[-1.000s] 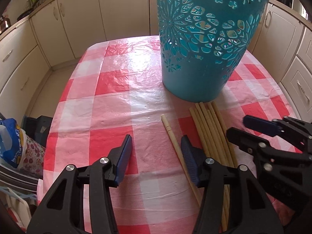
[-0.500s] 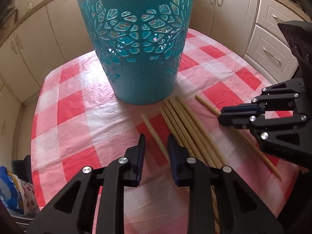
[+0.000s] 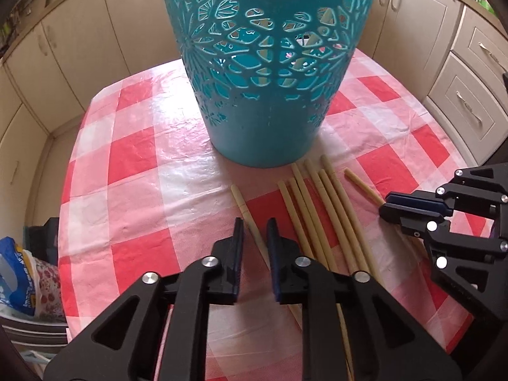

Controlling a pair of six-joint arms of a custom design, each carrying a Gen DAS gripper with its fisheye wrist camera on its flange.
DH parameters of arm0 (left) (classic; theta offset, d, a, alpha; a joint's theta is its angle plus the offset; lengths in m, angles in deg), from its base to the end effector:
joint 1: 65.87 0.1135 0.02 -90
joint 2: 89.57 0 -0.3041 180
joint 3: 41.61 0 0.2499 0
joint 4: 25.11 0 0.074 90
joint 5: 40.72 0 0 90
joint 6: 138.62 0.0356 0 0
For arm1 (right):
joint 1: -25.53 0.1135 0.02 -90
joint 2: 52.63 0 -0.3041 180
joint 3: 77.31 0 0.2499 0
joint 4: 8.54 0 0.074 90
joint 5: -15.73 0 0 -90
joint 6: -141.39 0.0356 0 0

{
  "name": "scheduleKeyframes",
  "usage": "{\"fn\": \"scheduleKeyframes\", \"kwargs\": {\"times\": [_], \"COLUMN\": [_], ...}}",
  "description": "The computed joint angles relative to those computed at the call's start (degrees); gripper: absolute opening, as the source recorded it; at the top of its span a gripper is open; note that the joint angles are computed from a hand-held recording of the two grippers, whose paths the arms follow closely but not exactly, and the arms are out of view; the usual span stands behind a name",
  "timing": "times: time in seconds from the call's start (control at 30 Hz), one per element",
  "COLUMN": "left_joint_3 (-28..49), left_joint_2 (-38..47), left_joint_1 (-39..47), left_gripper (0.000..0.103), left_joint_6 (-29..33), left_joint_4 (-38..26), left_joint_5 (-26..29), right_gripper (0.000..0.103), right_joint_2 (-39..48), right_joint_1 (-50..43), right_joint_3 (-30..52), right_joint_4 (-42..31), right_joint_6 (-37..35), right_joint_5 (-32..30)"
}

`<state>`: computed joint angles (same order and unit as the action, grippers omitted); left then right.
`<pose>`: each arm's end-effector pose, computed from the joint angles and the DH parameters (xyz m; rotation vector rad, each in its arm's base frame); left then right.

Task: Organize utensils
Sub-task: 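Close the left tool on a chopstick while the right tool grasps another, then lower the left tool's chopstick into the teal bin and open it while the right tool holds its chopstick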

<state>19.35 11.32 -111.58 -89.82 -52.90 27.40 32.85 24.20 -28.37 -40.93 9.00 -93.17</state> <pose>0.2257 -0.2124 0.1527 0.0034 2.6036 0.0127 0.2357 0.0061 0.1674 -1.0144 2.4730 0.2277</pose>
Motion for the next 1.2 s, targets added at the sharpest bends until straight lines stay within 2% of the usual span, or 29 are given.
{"fn": "scheduleKeyframes", "kwargs": {"times": [0.07, 0.13, 0.23, 0.3, 0.37, 0.5, 0.57, 0.63, 0.73, 0.83, 1.07, 1.2], "left_joint_3": [0.5, 0.4, -2.0, -5.6, -9.8, -12.9, -11.0, -8.8, -6.2, -2.5, 6.3, 8.5], "left_joint_2": [0.7, 0.6, -1.6, -5.5, -11.0, -24.1, -27.1, -28.9, -28.2, -24.9, -15.4, -10.7], "left_joint_1": [0.3, 0.4, -1.2, -3.3, -6.3, -15.9, -17.3, -16.9, -13.5, -8.2, -0.7, 1.6], "left_gripper": [0.018, 0.005, 0.004, 0.004, 0.004, 0.004, 0.004, 0.004, 0.004, 0.004, 0.004, 0.004], "left_joint_6": [0.5, 0.2, -1.2, -4.2, -6.7, -8.8, -5.9, 1.2, 10.7, 17.7, 23.9, 23.3], "left_joint_4": [0.3, 0.9, 2.7, 4.7, 7.7, 7.9, 7.5, 11.1, 19.2, 26.5, 36.3, 38.8], "left_joint_5": [-0.7, -0.5, -1.9, -4.8, -9.5, -26.8, -32.1, -35.7, -36.0, -33.0, -28.9, -27.9], "right_gripper": [0.006, 0.006, 0.006, 0.006, 0.006, 0.006, 0.006, 0.006, 0.006, 0.006, 0.006, 0.006], "right_joint_2": [-0.5, -0.6, -0.5, -0.6, 0.6, 1.9, 2.6, 2.7, 2.3, 1.6, -1.2, -0.9], "right_joint_1": [0.1, -0.8, -6.4, -10.7, -14.7, -17.7, -17.5, -17.8, -19.1, -19.1, -16.7, -16.9], "right_joint_3": [-1.0, -1.2, 0.0, 0.4, 1.4, -0.3, -1.3, -2.0, -2.4, -3.5, -5.9, -5.7], "right_joint_4": [1.3, 0.9, -4.3, -6.7, -9.0, -5.6, -3.2, -1.8, 0.3, 2.1, 6.9, 6.2], "right_joint_6": [-0.3, 0.2, 0.1, 0.4, 1.3, 6.2, 8.6, 9.8, 10.8, 11.5, 12.9, 12.3], "right_joint_5": [0.0, -1.1, -8.3, -13.9, -19.2, -22.5, -22.3, -22.2, -22.9, -22.2, -19.4, -19.4]}}
